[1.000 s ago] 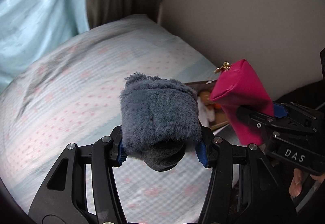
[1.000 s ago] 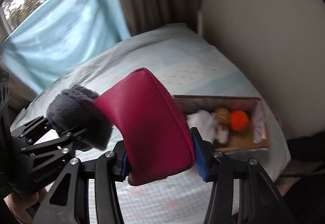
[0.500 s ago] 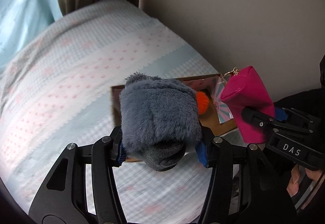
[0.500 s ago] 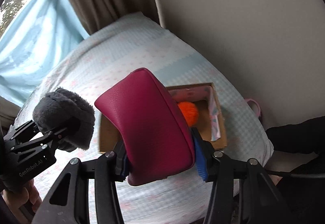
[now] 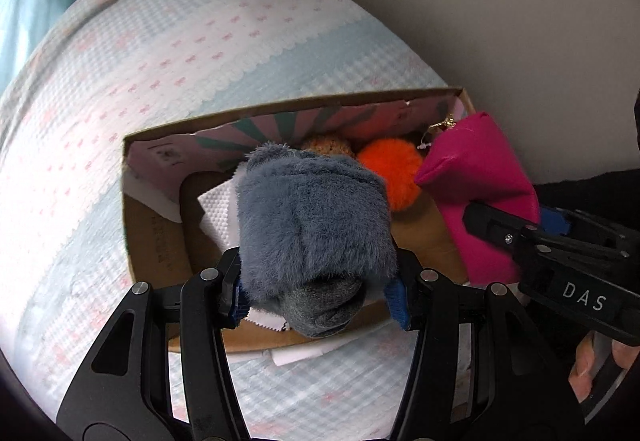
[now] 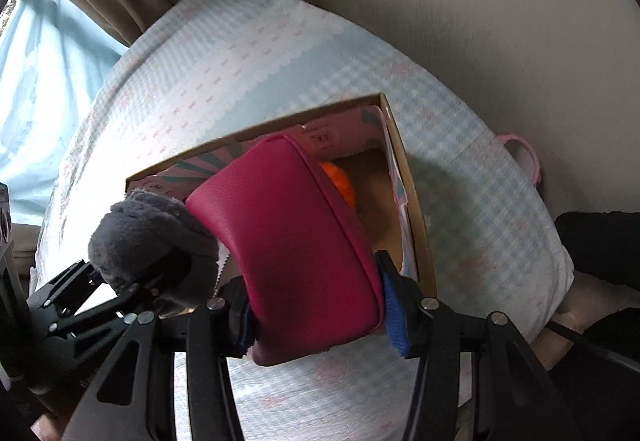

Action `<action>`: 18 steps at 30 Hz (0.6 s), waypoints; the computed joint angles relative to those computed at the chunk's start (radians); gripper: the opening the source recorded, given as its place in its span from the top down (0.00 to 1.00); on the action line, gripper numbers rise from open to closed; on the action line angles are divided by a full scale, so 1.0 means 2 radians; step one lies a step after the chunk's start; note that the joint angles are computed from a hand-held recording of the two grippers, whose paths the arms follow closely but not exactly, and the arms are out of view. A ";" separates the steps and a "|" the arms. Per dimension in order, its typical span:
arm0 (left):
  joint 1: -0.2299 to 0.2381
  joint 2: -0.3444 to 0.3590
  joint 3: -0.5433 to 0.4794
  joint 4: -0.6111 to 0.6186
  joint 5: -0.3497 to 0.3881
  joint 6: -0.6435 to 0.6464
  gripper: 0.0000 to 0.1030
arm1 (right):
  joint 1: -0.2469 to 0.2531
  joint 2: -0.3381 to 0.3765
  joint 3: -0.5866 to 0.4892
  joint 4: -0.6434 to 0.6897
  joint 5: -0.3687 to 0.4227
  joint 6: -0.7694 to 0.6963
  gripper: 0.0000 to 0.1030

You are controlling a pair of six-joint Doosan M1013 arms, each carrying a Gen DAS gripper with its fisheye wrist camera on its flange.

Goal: Organize soft objects

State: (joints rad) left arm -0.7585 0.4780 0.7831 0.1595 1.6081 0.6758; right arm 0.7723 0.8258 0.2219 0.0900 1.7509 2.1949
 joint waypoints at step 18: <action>-0.001 -0.033 0.031 0.011 0.033 -0.020 0.00 | 0.000 -0.016 0.026 0.020 -0.022 0.030 0.01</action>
